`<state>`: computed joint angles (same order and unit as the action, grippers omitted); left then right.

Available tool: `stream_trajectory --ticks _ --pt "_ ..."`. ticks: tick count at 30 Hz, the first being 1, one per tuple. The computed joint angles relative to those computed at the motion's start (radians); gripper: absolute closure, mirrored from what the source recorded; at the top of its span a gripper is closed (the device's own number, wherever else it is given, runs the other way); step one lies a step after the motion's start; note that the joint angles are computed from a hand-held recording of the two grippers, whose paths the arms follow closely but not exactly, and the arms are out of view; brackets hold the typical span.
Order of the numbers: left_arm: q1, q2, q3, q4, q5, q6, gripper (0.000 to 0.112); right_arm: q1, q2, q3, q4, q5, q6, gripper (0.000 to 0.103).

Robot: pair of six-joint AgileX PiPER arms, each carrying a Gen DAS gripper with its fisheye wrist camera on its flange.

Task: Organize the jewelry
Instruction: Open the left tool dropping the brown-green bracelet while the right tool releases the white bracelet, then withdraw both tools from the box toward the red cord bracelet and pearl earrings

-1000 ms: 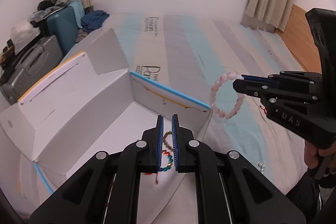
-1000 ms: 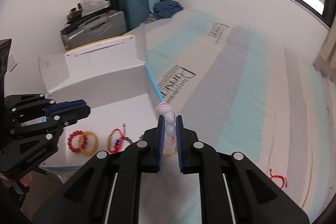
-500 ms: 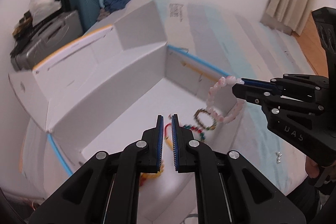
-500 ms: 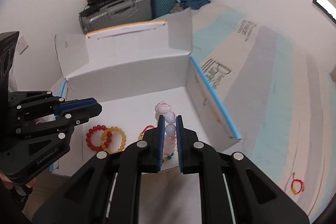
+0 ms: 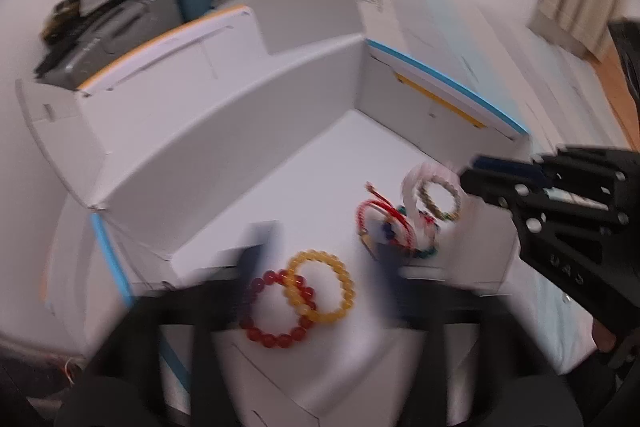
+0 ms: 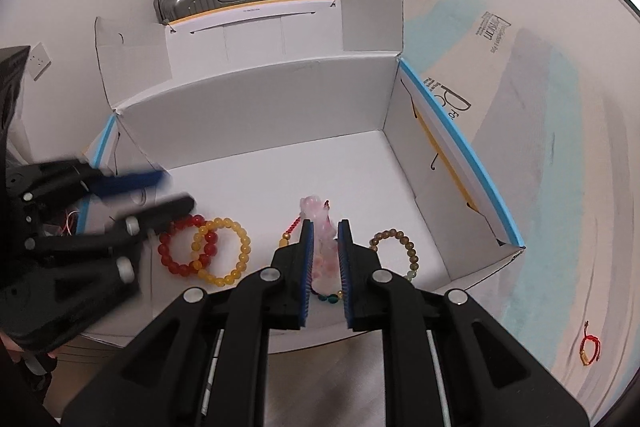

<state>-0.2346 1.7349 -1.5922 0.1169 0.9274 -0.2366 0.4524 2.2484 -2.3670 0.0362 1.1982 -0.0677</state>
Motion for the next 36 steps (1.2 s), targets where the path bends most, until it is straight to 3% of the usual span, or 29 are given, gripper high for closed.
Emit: stream_trajectory --ticks 1,3,7,10,16,25,36 --pt "-0.005 -0.021 0.027 0.032 -0.034 -0.036 0.025 0.000 0.005 -0.004 -0.001 0.000 0.000 0.076" --pt "-0.004 -0.021 0.022 0.038 -0.030 -0.039 0.024 0.002 -0.014 0.038 -0.010 -0.036 -0.002 0.060" --pt "-0.028 -0.019 0.018 0.117 -0.021 -0.075 0.015 0.001 -0.036 0.084 -0.027 -0.071 0.004 0.046" --pt "-0.028 -0.024 0.022 0.138 -0.018 -0.092 0.015 -0.006 -0.067 0.136 -0.028 -0.108 0.003 0.035" --pt "-0.047 -0.026 0.015 0.160 0.002 -0.110 0.015 -0.015 -0.125 0.213 -0.037 -0.156 0.000 0.024" --pt "-0.127 -0.008 -0.062 0.202 0.056 -0.146 0.015 -0.076 -0.251 0.350 -0.025 -0.220 -0.032 0.017" --pt "-0.312 0.104 -0.272 0.244 0.167 -0.212 0.015 -0.264 -0.429 0.532 0.031 -0.292 -0.101 0.010"
